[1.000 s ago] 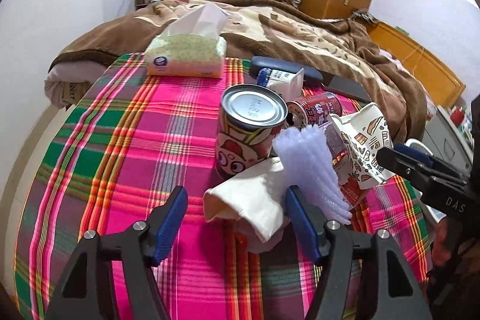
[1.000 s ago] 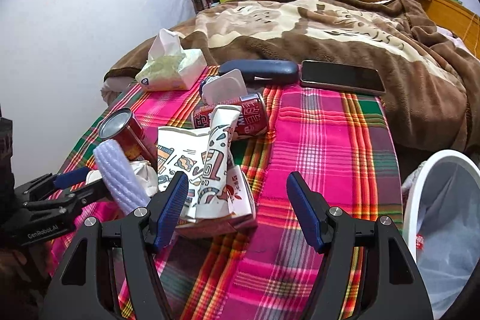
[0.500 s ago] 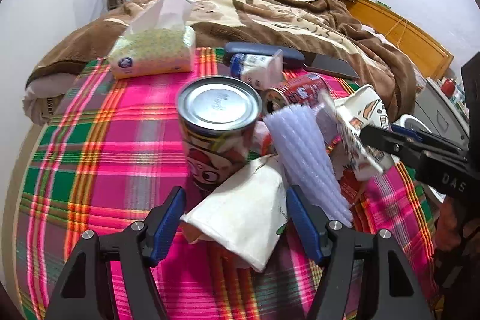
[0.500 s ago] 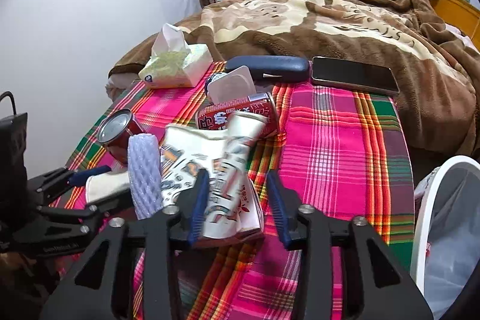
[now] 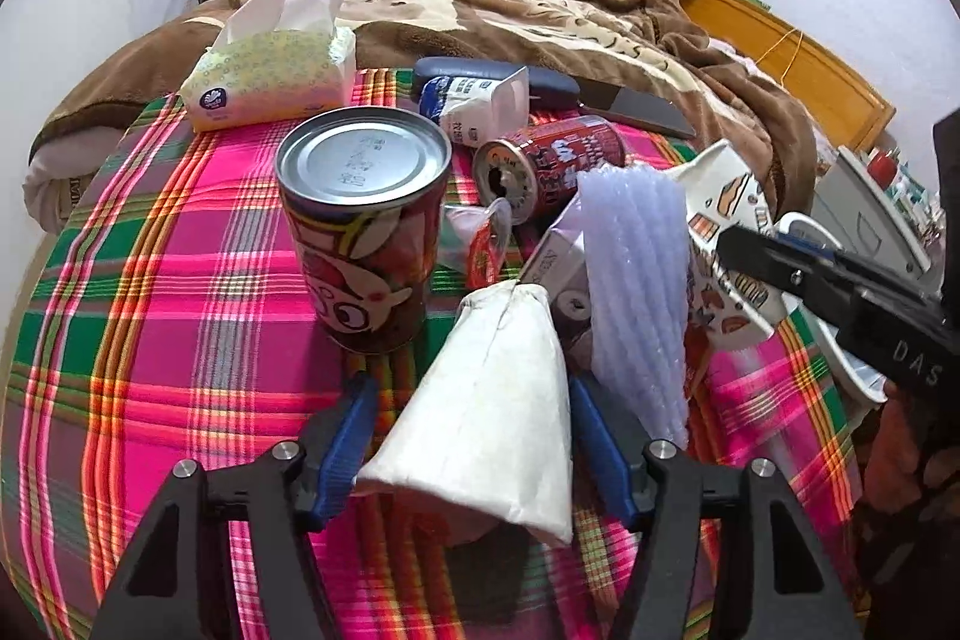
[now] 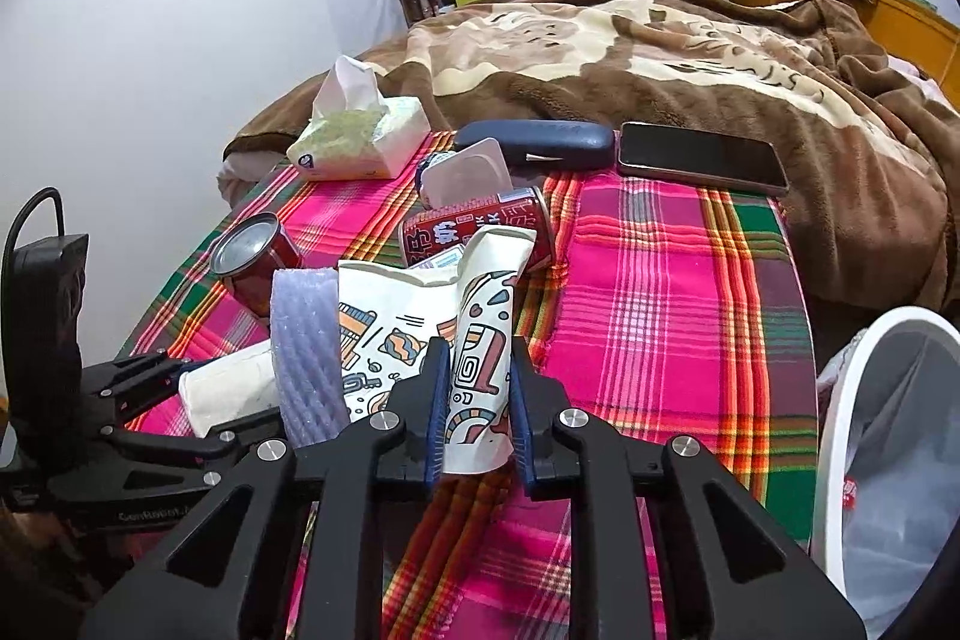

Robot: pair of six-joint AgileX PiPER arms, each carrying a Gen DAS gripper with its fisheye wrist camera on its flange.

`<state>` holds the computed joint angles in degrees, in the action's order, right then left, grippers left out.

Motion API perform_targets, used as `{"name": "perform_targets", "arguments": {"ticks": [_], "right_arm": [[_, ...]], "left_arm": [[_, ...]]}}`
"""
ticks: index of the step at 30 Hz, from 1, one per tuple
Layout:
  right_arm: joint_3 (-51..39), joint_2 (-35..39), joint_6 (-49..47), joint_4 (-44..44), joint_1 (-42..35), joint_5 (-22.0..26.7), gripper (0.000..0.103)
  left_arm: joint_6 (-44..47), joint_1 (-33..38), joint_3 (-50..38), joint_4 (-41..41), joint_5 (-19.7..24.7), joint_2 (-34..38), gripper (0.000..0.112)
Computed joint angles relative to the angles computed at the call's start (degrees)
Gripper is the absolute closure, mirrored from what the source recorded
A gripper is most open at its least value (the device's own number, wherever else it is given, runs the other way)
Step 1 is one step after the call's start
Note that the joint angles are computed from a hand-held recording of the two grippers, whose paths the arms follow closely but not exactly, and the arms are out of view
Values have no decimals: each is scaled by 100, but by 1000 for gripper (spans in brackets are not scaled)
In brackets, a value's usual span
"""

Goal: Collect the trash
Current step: 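Grasp the printed paper cup with the right gripper while the left gripper grasps a white paper bag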

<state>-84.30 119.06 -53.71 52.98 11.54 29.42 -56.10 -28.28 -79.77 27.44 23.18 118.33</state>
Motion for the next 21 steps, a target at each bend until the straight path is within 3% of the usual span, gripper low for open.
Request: {"name": "perform_targets", "arguments": {"ticks": [3, 5, 6, 13, 21], "right_arm": [[65, -18, -123, 114, -54, 27, 84], [132, -55, -199, 174, -76, 2, 84], [173, -77, -216, 190, -79, -32, 84], [374, -151, -389, 419, -206, -35, 84], [706, -380, -868, 862, -341, -62, 84]], "left_arm": [[-119, -65, -51, 117, 69, 19, 56], [-162, -100, -45, 130, 68, 3, 72], [-230, -125, -56, 178, 115, -4, 74], [-1403, -464, 97, 1321, 430, -153, 77], [-2172, -659, 460, 1961, 624, -528, 78]]}}
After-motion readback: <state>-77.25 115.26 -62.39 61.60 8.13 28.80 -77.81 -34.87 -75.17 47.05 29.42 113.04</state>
